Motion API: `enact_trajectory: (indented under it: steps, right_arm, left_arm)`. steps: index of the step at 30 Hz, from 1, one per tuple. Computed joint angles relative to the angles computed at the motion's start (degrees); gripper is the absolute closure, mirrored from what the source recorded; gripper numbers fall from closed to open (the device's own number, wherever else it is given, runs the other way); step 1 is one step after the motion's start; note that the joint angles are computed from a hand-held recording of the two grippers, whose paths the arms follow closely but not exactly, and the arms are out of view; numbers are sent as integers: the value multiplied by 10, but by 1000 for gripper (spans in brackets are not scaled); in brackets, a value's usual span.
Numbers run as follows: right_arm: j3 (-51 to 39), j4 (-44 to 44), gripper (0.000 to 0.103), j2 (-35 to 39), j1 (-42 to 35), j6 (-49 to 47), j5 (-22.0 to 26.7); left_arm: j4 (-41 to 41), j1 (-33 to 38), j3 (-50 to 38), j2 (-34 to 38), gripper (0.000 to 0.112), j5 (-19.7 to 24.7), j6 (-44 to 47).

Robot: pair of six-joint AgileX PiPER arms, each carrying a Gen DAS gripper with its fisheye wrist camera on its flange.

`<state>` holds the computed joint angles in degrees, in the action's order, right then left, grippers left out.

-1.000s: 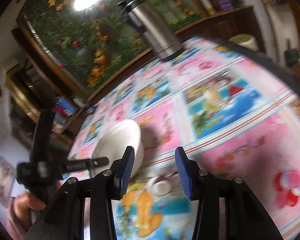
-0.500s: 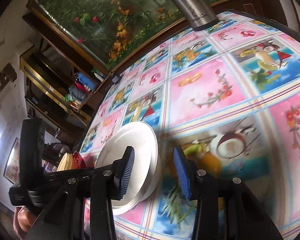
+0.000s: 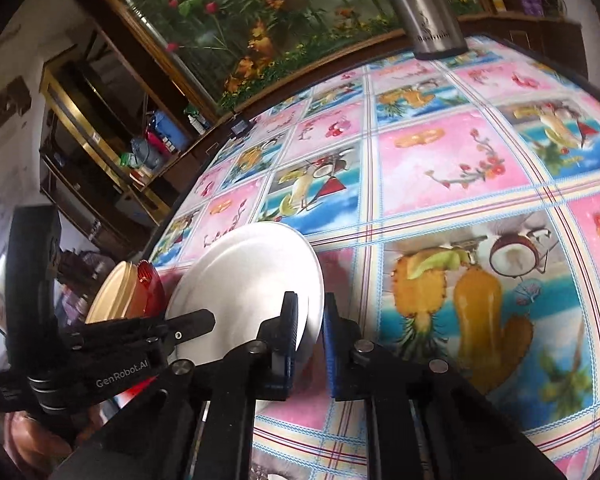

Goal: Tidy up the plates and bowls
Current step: 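Carry the white plate with the left gripper toward the plate stack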

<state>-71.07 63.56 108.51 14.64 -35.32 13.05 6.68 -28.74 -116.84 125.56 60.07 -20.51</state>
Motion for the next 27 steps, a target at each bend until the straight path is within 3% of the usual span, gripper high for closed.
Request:
enact_trajectory:
  steps: [10, 27]
  right_arm:
    - [8, 92, 92, 1, 4, -99, -11]
    - [13, 122, 92, -1, 5, -127, -9]
  left_arm:
    - [4, 0, 51, -24, 98, -46, -5]
    - [-4, 3, 67, -32, 97, -61, -5]
